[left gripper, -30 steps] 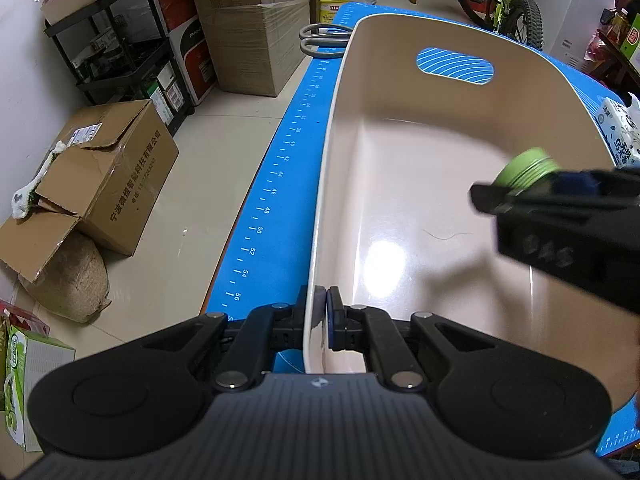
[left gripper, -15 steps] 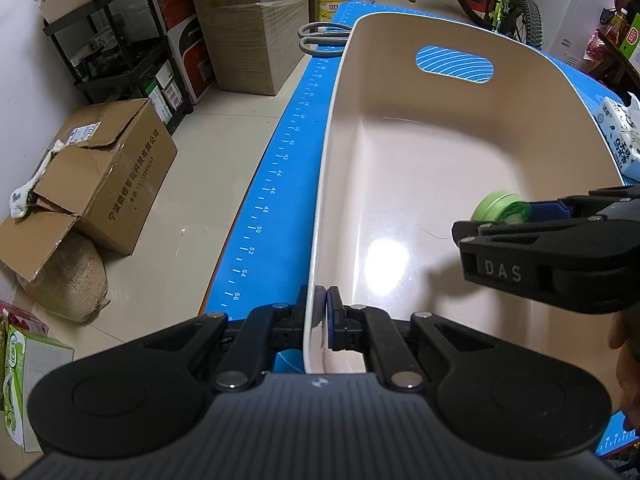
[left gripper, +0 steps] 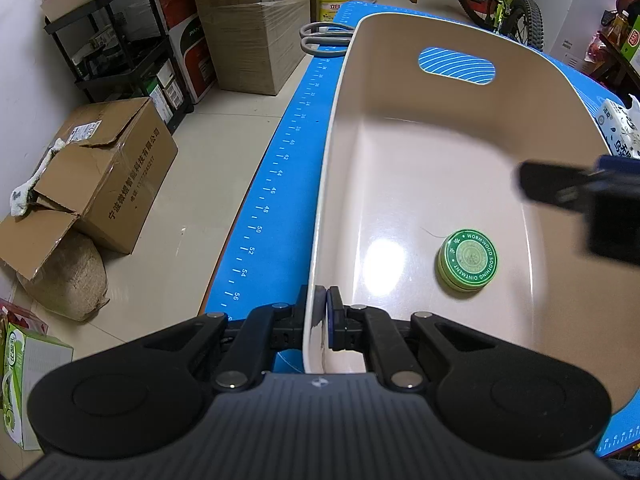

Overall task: Organize rigid objects
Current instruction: 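Lift the green round tin with the right gripper and drop it into the basket, then grasp the red-patterned square box with the right gripper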

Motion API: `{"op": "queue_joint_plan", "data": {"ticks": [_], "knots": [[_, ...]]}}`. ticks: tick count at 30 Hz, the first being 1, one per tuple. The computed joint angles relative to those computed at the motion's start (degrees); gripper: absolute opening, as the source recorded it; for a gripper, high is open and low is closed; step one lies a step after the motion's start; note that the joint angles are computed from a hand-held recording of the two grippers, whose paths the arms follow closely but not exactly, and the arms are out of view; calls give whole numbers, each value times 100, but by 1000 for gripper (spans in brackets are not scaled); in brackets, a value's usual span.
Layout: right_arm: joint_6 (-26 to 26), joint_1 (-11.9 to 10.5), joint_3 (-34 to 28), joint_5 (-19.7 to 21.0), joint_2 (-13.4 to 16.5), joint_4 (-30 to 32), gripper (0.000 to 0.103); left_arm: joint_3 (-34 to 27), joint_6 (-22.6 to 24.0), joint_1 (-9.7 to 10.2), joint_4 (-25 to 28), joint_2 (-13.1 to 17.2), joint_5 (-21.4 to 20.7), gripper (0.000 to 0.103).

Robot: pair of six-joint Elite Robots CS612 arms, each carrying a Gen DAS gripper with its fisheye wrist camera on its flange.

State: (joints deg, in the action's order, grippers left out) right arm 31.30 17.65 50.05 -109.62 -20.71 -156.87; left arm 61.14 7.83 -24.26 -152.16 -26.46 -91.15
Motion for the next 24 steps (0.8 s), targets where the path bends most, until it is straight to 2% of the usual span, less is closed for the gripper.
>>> {"op": "queue_joint_plan", "data": {"ticks": [3,11,13,19,24], "knots": [[118,-1,437,-218,-242,-349,92,-10,0,-1,6,5,1,9],[479,-21,1553,-1116,-767,-1123,99,-10,-1,-3,-1,6,19,9],[648,-43,1727,-1310,-841,-1122,101,-3,15,-5,-9,2,26,9],[1276,-160,2227,-1535,-1026,-1052,101,2,11,-6,-16,1,28,10],[1429,-228,2350,-1572,-1018,-880,101,8,5,-8,-17,-2,28,10]]}}
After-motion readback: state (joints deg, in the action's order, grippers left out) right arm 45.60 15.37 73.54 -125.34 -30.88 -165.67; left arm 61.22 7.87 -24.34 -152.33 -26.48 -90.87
